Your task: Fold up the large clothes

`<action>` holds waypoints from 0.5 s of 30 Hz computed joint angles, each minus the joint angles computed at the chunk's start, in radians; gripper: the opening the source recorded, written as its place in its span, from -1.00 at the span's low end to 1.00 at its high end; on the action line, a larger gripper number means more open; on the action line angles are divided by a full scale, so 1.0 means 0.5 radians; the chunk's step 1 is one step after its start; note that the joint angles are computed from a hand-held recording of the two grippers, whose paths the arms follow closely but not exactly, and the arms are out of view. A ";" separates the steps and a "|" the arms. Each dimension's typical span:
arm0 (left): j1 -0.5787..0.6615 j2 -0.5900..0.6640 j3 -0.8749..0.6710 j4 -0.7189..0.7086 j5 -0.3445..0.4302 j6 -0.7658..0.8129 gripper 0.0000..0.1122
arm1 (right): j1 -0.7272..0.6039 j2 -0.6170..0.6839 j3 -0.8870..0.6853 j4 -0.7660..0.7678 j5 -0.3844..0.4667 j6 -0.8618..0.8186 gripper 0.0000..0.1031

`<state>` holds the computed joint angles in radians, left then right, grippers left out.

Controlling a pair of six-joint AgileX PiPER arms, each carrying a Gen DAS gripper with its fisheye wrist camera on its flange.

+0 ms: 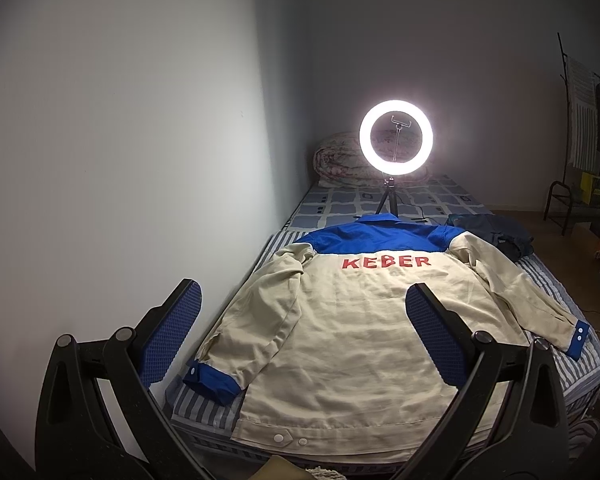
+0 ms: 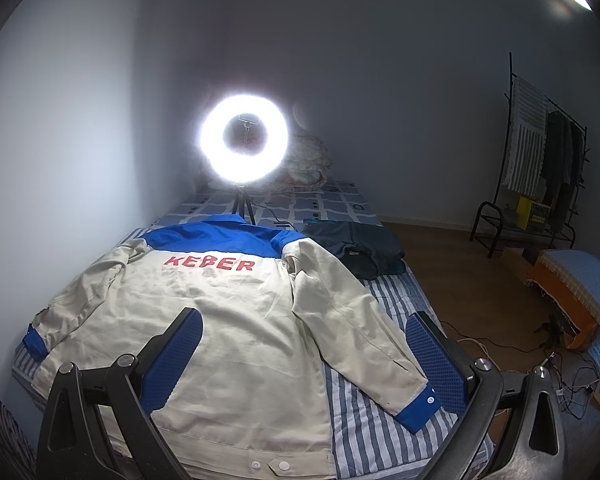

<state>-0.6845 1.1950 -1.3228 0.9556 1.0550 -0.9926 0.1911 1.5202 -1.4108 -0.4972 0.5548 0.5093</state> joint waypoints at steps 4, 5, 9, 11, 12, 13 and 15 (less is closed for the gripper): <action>0.006 0.000 -0.009 -0.005 0.001 0.012 0.84 | 0.025 0.010 -0.015 -0.016 0.011 0.014 0.99; 0.027 -0.005 -0.003 -0.016 -0.015 0.023 0.84 | 0.037 0.012 -0.019 -0.030 0.016 0.024 0.99; 0.080 -0.015 0.022 -0.041 -0.056 0.047 0.84 | 0.056 0.027 -0.034 -0.043 0.014 0.030 0.99; 0.102 -0.017 0.090 -0.021 -0.100 0.003 0.84 | 0.064 0.034 -0.042 -0.043 0.014 0.030 0.99; 0.126 -0.014 0.088 -0.035 -0.113 0.018 0.84 | 0.066 0.037 -0.046 -0.036 0.012 0.021 0.99; 0.135 -0.011 0.112 -0.023 -0.128 -0.004 0.84 | 0.069 0.041 -0.051 -0.034 0.011 0.018 0.99; 0.179 -0.007 0.127 -0.042 -0.163 0.008 0.84 | 0.087 0.054 -0.068 -0.043 0.017 0.018 0.99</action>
